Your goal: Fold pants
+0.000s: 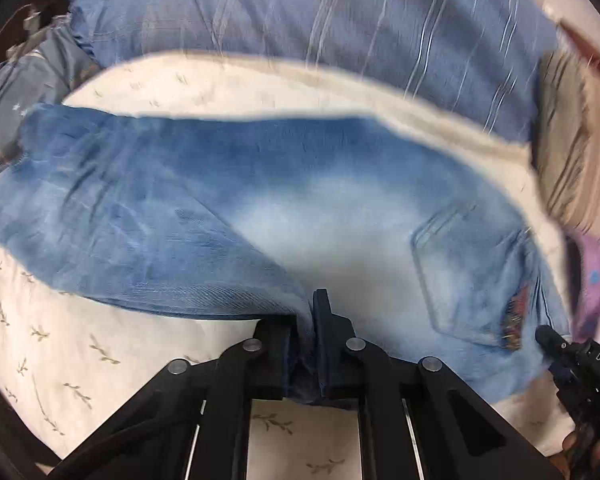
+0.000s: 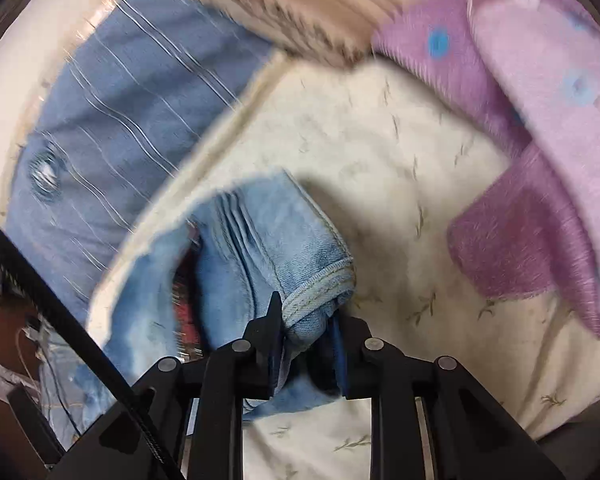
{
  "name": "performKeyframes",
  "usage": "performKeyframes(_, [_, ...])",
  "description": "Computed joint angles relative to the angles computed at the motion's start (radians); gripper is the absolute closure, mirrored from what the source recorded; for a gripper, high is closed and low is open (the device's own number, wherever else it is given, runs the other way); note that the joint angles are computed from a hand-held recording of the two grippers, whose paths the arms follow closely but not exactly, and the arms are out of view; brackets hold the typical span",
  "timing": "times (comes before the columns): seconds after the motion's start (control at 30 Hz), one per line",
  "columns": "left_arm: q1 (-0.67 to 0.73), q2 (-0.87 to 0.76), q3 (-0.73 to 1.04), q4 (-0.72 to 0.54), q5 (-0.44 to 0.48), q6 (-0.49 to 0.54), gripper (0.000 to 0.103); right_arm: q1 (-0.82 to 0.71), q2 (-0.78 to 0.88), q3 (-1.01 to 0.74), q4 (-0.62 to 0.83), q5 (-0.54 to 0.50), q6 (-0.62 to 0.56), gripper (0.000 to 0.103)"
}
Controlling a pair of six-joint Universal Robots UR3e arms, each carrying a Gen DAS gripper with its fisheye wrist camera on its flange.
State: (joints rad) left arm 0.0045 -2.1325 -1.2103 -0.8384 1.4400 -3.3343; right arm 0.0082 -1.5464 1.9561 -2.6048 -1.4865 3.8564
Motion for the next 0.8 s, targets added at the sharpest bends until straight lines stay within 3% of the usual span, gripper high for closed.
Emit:
performKeyframes(0.03, [0.000, -0.013, 0.013, -0.025, 0.005, 0.002, 0.091, -0.015, 0.017, 0.000, 0.010, 0.025, -0.004, 0.070])
performKeyframes(0.07, [0.001, -0.013, 0.004, -0.014, 0.006, 0.008, 0.083, -0.031, 0.018, 0.030, -0.023, 0.056, 0.018, 0.066])
performKeyframes(0.1, [0.002, -0.006, -0.006, -0.014, 0.011, 0.023, 0.066, -0.044, 0.006, 0.058, -0.056, 0.079, 0.026, 0.065])
performKeyframes(0.17, [0.024, 0.034, -0.037, -0.041, 0.001, 0.060, 0.050, -0.057, -0.026, 0.099, -0.112, 0.094, 0.040, 0.046])
performKeyframes(0.23, [0.082, 0.124, -0.139, -0.009, -0.072, 0.120, 0.047, -0.034, -0.062, 0.124, -0.170, 0.033, 0.066, 0.038])
performKeyframes(0.33, [0.163, 0.242, -0.295, 0.109, -0.147, 0.196, 0.038, 0.068, -0.079, 0.105, -0.220, -0.139, 0.080, 0.038])
performKeyframes(0.43, [0.200, 0.316, -0.411, 0.252, -0.066, 0.264, 0.040, 0.197, -0.051, 0.044, -0.234, -0.311, 0.060, 0.038])
performKeyframes(0.53, [0.249, 0.347, -0.513, 0.425, -0.046, 0.352, 0.040, 0.259, -0.004, -0.005, -0.277, -0.352, 0.003, 0.038])
performKeyframes(0.6, [0.322, 0.370, -0.558, 0.461, -0.152, 0.374, 0.042, 0.306, 0.045, -0.060, -0.290, -0.373, -0.046, 0.038])
performKeyframes(0.73, [0.576, 0.477, -0.627, 0.313, -0.595, 0.443, 0.042, 0.326, 0.094, -0.110, -0.301, -0.310, -0.100, 0.037])
performKeyframes(0.8, [0.637, 0.482, -0.638, 0.316, -0.732, 0.440, 0.042, 0.338, 0.099, -0.110, -0.302, -0.298, -0.104, 0.037])
